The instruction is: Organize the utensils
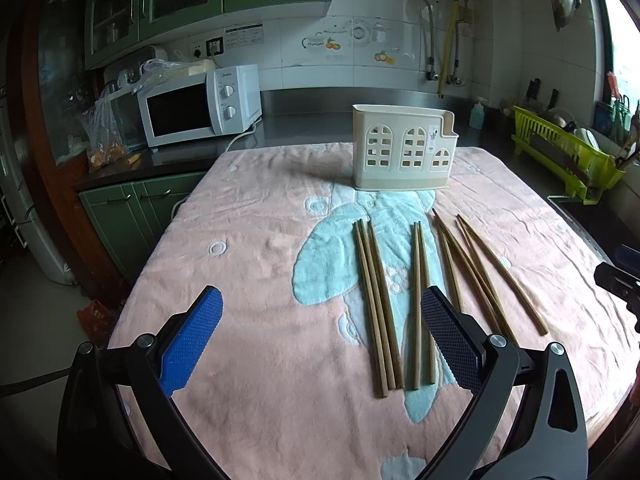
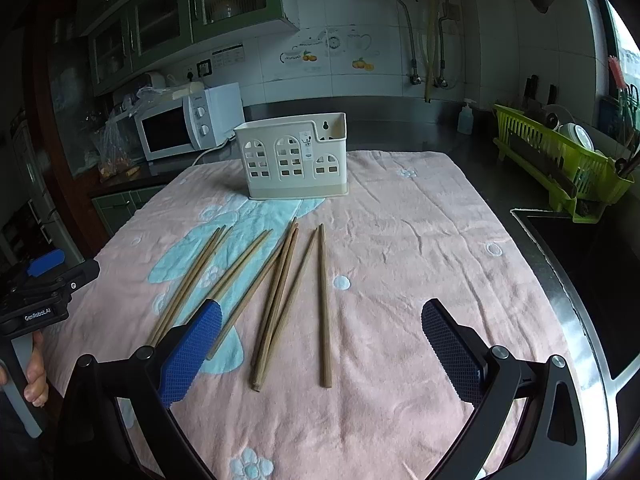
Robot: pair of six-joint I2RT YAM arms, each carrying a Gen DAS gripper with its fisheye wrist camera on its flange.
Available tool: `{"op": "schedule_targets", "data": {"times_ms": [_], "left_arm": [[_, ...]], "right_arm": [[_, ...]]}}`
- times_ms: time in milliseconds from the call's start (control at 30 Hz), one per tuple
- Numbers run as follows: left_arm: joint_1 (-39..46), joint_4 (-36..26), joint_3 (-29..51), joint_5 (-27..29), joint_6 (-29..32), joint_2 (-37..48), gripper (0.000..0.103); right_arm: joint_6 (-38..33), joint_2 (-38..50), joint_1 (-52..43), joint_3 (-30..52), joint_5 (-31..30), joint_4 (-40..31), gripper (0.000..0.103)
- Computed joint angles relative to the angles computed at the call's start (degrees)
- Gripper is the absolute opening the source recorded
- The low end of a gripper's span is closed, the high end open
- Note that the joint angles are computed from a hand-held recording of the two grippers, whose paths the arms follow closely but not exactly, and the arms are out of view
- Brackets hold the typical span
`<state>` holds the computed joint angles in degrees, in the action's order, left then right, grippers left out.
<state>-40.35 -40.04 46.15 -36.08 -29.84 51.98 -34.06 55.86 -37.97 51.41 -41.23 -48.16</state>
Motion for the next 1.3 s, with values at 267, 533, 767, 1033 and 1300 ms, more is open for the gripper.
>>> {"op": "schedule_targets", "data": {"times_ms": [267,533,767,1033,1300], "left_arm": [[0.34,0.22,0.12,0.21,0.34,0.05,0.098],[0.84,0.55,0.16,0.44,0.68,0.23,0.098],[2.21,1.31,0.02,1.48,1.43,0.7,0.098],[2.83,2.44,-0.29,1.57,1.96,1.12,0.098],[3.57,2.77,0.0,1.94,2.61,1.18,0.098]], "right_arm": [[0.67,1.5,0.78,1.59,0.22,0.39,0.097],[0.95,0.73,1.04,1.82,0.28,-0.36,0.097],[1.29,0.72,1.49,1.31,0.56,0.46,0.097],[1.48,0.89,1.6,1.51,0.47,0.51,0.097],[2.54,1.47,2.58,1.61,1.01,1.54,0.097]]}}
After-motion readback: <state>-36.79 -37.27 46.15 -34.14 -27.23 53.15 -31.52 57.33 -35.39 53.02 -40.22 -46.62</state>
